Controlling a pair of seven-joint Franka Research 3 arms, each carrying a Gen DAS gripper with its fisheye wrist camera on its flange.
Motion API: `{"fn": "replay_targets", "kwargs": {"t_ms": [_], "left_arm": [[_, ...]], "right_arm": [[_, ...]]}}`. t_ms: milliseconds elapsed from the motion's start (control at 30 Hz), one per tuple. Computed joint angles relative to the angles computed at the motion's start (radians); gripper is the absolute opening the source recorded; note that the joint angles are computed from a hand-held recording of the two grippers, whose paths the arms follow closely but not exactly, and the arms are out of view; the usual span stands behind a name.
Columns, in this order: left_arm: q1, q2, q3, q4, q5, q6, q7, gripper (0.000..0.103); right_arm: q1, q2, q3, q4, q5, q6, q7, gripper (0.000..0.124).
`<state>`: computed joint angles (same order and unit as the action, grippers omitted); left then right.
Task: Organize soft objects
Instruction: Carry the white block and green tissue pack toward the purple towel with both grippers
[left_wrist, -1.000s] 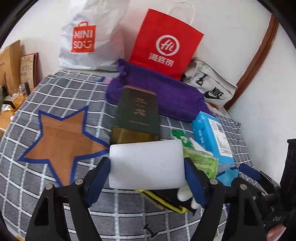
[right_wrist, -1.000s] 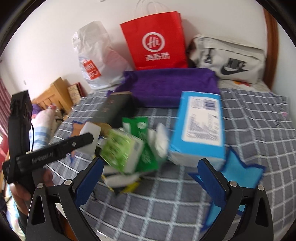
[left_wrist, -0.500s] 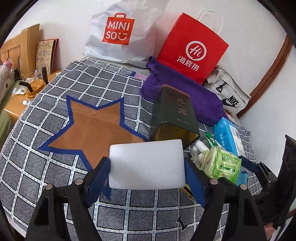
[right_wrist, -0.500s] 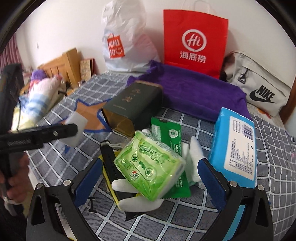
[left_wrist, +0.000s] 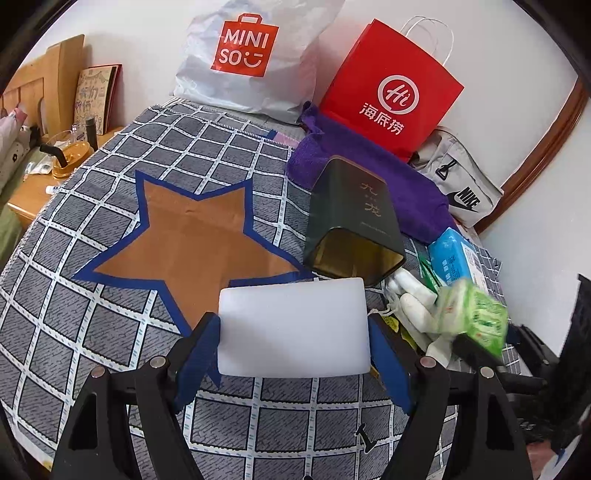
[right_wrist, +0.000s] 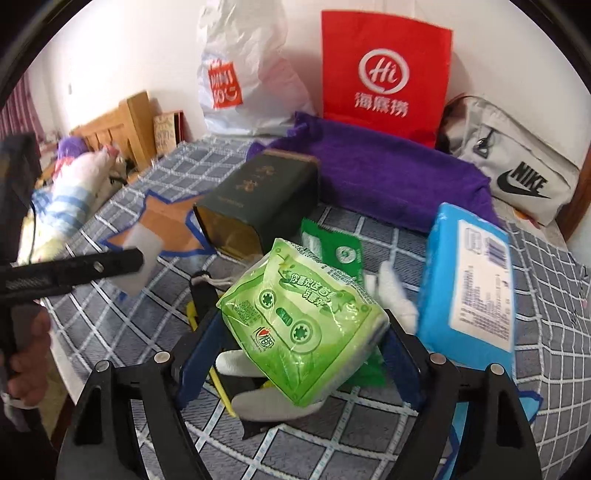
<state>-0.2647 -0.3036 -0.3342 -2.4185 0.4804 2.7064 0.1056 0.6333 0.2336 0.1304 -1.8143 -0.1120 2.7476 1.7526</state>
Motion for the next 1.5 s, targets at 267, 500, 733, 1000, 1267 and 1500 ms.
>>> {"fn": "replay_targets", "kwargs": {"t_ms": [267, 500, 733, 1000, 1267, 1500], "left_arm": [[-0.03, 0.025, -0.018, 0.045, -0.016, -0.141, -0.018, 0.079], [-0.063, 0.045, -0.029, 0.094, 0.007, -0.239, -0.051, 0.078], [-0.088, 0.075, -0.033, 0.164, 0.024, -0.328, -0.052, 0.078], [-0.102, 0.089, -0.028, 0.233, 0.038, -0.387, -0.042, 0.078], [-0.092, 0.116, -0.014, 0.299, 0.063, -0.384, -0.016, 0.078], [-0.076, 0.18, 0.006, 0.406, 0.093, -0.403, 0.056, 0.078]], "right_arm": [[-0.068, -0.175, 0.035, -0.212, 0.16, 0.132, -0.044, 0.081], [-0.123, -0.278, 0.045, -0.379, 0.213, 0.175, -0.041, 0.08], [-0.138, -0.307, 0.034, -0.469, 0.387, 0.187, -0.156, 0.08], [-0.153, -0.292, 0.029, -0.471, 0.467, 0.155, -0.228, 0.08], [-0.15, -0.3, 0.026, -0.413, 0.571, 0.134, -0.348, 0.079], [-0.172, -0.255, 0.025, -0.276, 0.501, 0.099, -0.299, 0.08]]}}
